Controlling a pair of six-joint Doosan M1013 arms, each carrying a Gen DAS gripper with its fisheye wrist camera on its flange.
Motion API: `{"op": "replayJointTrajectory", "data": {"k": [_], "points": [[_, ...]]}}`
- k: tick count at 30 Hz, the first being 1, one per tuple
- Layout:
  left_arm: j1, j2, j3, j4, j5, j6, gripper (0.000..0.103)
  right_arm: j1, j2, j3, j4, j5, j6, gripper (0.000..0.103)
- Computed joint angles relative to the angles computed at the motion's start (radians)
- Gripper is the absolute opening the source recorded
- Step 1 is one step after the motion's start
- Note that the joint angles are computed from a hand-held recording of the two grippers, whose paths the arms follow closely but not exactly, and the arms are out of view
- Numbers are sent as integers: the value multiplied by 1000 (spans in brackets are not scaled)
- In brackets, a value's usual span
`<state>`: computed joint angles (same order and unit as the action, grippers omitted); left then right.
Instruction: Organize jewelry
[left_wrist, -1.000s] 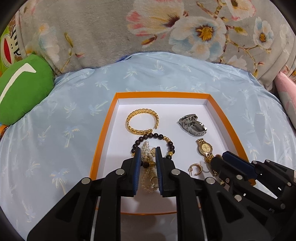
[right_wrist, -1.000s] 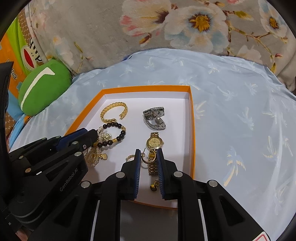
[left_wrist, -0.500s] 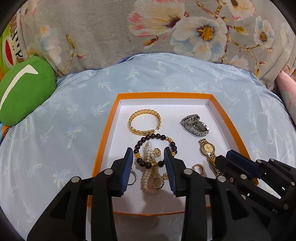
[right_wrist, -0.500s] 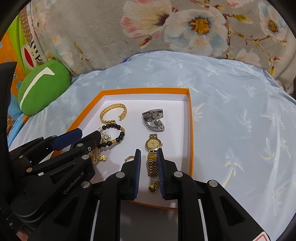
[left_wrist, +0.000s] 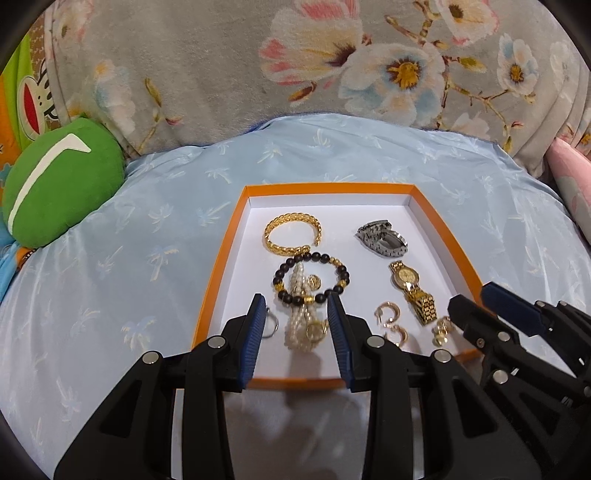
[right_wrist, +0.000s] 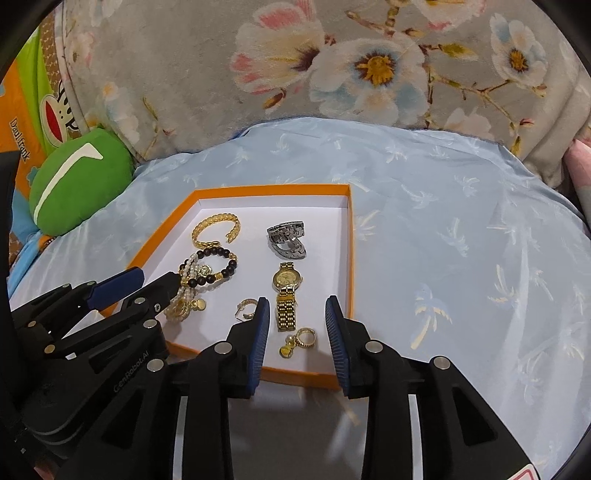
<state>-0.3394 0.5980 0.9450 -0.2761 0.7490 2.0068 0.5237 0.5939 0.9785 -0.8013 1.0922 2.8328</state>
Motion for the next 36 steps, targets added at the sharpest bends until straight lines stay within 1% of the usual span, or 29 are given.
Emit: {"op": "replayJointTrajectory", "data": {"k": [2, 6, 8, 13, 18, 29, 34, 36], "points": [[1, -24, 40, -5, -28, 14, 33, 14, -6, 11, -20, 17, 15, 34], [3, -63, 103, -21, -57, 45, 33, 42, -23, 41, -39, 32, 45, 39], [3, -82, 135, -22, -70, 53, 33, 53, -29, 51, -42, 44, 61, 39], [11, -121, 194, -36, -79, 64, 33, 75, -51, 87, -36, 37, 104, 40], [18, -152, 239, -46, -84, 69, 34, 92, -56, 98, -39, 56, 124, 43], [30, -181, 282, -48, -66, 60, 34, 116, -50, 90, -29, 105, 135, 46], [31, -181, 282, -17, -52, 20, 34, 116, -39, 72, -17, 140, 118, 54], [29, -180, 281, 0, -52, 5, 34, 114, -37, 68, -8, 145, 112, 54]]}}
